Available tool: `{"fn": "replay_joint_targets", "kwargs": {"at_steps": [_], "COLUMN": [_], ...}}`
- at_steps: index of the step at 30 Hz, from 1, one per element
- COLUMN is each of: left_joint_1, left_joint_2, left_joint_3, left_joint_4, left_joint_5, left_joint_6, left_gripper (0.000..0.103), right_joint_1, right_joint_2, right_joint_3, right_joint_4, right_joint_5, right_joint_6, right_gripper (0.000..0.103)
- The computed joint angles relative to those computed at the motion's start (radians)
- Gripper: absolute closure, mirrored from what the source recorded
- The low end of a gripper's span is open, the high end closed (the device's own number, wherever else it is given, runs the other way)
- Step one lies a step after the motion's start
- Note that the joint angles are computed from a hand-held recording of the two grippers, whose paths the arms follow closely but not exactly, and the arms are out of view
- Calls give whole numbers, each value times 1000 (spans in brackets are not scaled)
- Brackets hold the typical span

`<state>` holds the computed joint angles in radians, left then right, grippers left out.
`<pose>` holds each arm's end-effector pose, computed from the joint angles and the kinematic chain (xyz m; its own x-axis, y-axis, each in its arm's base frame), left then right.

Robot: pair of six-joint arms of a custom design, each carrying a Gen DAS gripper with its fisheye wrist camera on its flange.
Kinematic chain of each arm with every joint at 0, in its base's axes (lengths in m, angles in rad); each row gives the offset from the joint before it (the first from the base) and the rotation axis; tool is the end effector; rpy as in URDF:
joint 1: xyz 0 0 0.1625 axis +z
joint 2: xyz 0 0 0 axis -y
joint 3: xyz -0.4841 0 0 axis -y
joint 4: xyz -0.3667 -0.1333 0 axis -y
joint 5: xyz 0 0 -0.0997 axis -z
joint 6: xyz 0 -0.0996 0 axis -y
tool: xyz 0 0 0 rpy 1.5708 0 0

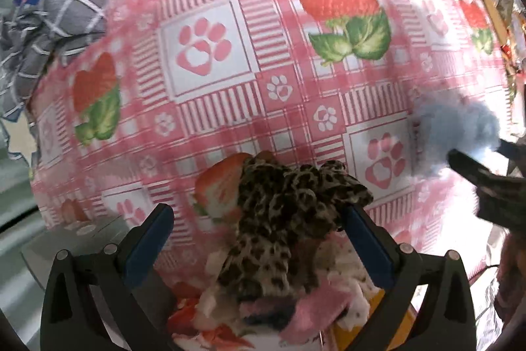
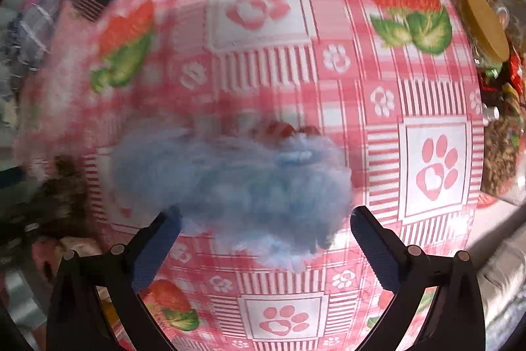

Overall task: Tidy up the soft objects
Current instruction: 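Grasp the leopard-print cloth with the left tool while the right tool grasps the light-blue fluffy toy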

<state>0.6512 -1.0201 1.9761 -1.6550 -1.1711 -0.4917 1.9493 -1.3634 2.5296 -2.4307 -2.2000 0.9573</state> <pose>-0.2606 -0.4149 0.1401 -0.5250 0.6209 -0.5821 0.2994 0.7750 0.5566 0.1857 -0.2649 0.1923 -0.6829 0.4575 0.5696 0.3578 0.8892 -0.2852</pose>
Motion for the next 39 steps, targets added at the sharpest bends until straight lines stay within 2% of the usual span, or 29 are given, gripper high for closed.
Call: {"fn": "replay_joint_targets", "kwargs": {"at_steps": [3, 5, 9, 16, 20, 21, 22, 25, 28, 29, 30, 31, 32, 33, 34, 35, 36, 39], "left_joint_1": [12, 21, 43, 68, 78, 78, 77, 80, 76, 69, 63, 53, 44, 33, 26, 20, 16, 18], "left_joint_2": [25, 37, 58, 73, 73, 75, 80, 98, 104, 97, 89, 77, 68, 59, 55, 52, 50, 16], "left_joint_3": [0, -1, -1, 17, 15, 14, 13, 2, 5, 6, 12, 19, 26, 28, 30, 28, 26, 28], "left_joint_4": [5, 10, 18, -7, -13, -13, -13, -15, -43, -44, -56, -62, -71, -76, -82, -81, -78, -103], "left_joint_5": [-8, -14, -35, -62, -57, -60, -60, -60, -54, -55, -54, -53, -52, -49, -45, -40, -32, -19], "left_joint_6": [-8, -21, -48, -70, -53, -53, -49, -48, -37, -39, -42, -45, -41, -34, -26, -24, -25, -39], "left_gripper": [0, 0, 0, 0, 0, 0, 0, 0, 1, 4, 9, 12, 20, 31, 38, 50, 58, 68], "right_joint_1": [29, 38, 13, 35, 48, 53, 44, 60, 74, 76, 72, 67, 69, 68, 71, 71, 68, 66], "right_joint_2": [-8, 35, 92, 144, 177, 176, 208, 277, 292, 293, 286, 279, 281, 292, 287, 284, 279, 258], "right_joint_3": [-10, -34, -41, -72, -90, -89, -98, -150, -165, -165, -156, -143, -143, -144, -143, -140, -138, -133], "right_joint_4": [-4, -6, -29, 27, 35, 36, 6, 21, 29, 25, -10, -56, -63, -87, -97, -121, -137, -158], "right_joint_5": [-19, -32, -27, -70, -59, -62, -74, -119, -139, -138, -120, -96, -98, -101, -97, -80, -64, -49], "right_joint_6": [-64, -100, -160, -141, -114, -115, -130, -134, -153, -152, -166, -181, -176, -192, -202, -214, -214, -204], "right_gripper": [0, 0, 0, 0, 0, 0, 0, 0, 0, 6, 18, 21, 31, 47, 56, 71, 76, 76]}}
